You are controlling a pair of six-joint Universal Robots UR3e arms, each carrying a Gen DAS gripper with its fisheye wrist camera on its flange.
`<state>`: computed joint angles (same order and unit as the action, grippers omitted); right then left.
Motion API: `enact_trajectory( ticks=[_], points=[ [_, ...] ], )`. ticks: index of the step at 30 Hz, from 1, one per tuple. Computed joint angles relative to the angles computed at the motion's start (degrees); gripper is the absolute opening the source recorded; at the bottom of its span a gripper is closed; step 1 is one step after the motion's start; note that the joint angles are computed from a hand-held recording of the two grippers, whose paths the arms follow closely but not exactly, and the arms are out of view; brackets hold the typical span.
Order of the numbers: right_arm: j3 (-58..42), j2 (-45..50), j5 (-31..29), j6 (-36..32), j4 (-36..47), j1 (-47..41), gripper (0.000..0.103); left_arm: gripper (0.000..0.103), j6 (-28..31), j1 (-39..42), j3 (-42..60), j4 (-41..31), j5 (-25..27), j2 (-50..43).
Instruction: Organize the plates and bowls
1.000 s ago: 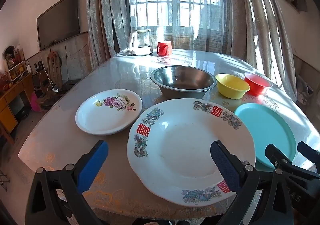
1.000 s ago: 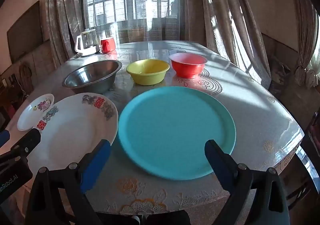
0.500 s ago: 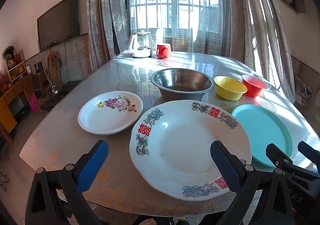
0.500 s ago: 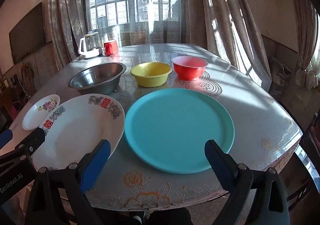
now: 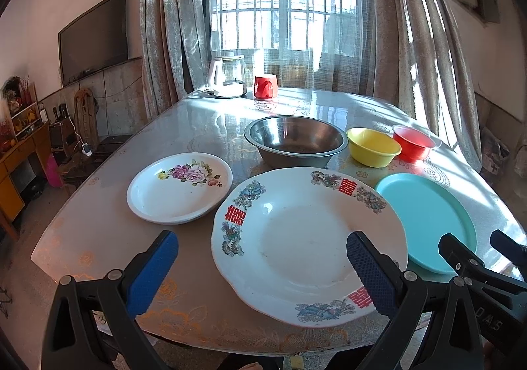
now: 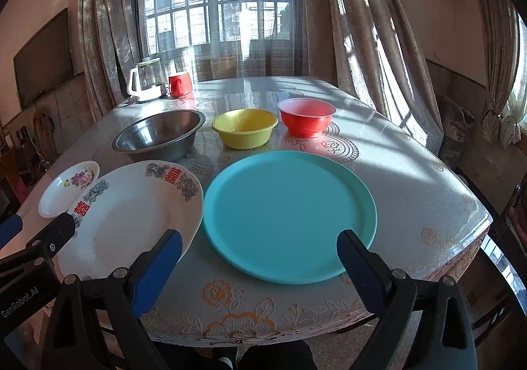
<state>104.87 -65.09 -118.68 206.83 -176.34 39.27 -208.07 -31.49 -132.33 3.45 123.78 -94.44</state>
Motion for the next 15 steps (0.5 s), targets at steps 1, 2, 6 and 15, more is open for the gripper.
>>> enact_trajectory(
  ticks=[1,2,6,15],
  points=[
    [0.0,0.0,0.2,-0.1,0.0,0.0,0.097,0.103,0.0,0.0,0.0,0.0,-0.1,0.0],
    [0.1,0.0,0.4,-0.1,-0.1,-0.1,0.097,0.103,0.0,0.0,0.1,0.0,-0.1,-0.1],
    [0.4,0.0,1.2,-0.6,-0.6,-0.6,0.097,0.103,0.2,0.1,0.3,0.2,-0.4,-0.4],
    [1.3,0.2,2.9,-0.6,-1.7,-2.1,0.097,0.103,0.5,0.9,1.3,-0.1,-1.6,-1.8]
  ],
)
